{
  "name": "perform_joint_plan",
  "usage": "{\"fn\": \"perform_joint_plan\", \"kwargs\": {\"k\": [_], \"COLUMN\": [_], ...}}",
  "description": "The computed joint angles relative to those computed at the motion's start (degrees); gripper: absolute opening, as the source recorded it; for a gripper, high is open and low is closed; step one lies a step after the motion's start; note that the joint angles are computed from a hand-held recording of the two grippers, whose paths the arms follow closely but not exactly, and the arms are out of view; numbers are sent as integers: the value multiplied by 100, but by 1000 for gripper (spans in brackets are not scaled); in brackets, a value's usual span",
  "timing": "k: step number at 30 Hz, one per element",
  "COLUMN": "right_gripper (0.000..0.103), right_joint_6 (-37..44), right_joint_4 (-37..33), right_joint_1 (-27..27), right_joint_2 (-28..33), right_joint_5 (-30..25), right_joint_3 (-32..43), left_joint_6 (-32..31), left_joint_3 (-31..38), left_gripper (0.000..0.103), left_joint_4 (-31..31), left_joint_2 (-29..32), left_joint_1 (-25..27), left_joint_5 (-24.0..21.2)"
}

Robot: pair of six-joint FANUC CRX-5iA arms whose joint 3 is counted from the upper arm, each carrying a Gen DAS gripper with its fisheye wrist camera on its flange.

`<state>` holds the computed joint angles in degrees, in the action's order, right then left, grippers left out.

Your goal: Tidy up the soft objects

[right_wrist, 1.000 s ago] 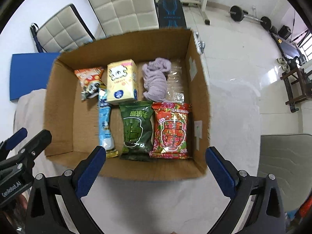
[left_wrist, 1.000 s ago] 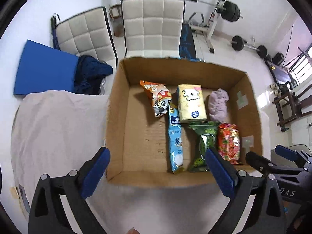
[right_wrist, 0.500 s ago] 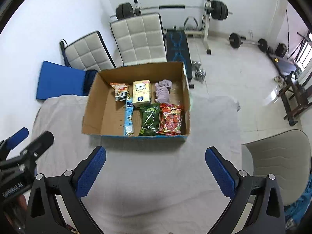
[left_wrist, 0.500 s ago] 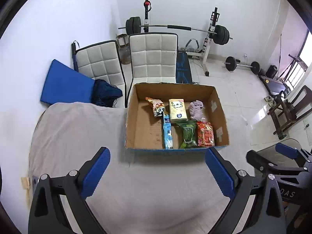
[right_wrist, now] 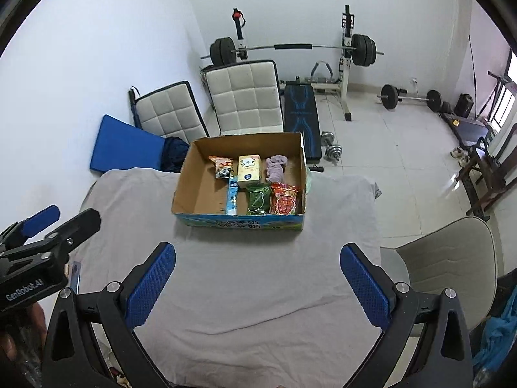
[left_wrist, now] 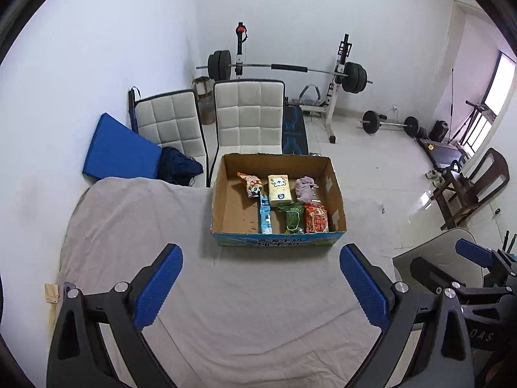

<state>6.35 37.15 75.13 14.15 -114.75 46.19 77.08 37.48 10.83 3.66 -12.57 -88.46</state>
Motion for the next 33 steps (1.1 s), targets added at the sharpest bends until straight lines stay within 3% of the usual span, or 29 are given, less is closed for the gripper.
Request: {"fn": "perform_joint_plan", "kwargs": {"k": [11, 19, 33], "right_gripper": [103, 103, 103], "right_joint_6": [34, 291, 474], "right_joint_4": [141, 374, 228], "right_joint_1": [81, -294, -726], "right_joint_2": [222, 316, 322], "right_joint_5": [-386, -238, -55], "right_joint_3": [377, 309, 130], "left_joint_6": [103, 256, 310], "left_joint_3": [-178, -243, -113], "left_gripper": [100, 103, 103], "left_joint_4": [-87, -352, -623], "left_joint_2": [-191, -96, 175], "left_joint_1": [77, -32, -207], "left_joint_5": [135, 445, 503]}}
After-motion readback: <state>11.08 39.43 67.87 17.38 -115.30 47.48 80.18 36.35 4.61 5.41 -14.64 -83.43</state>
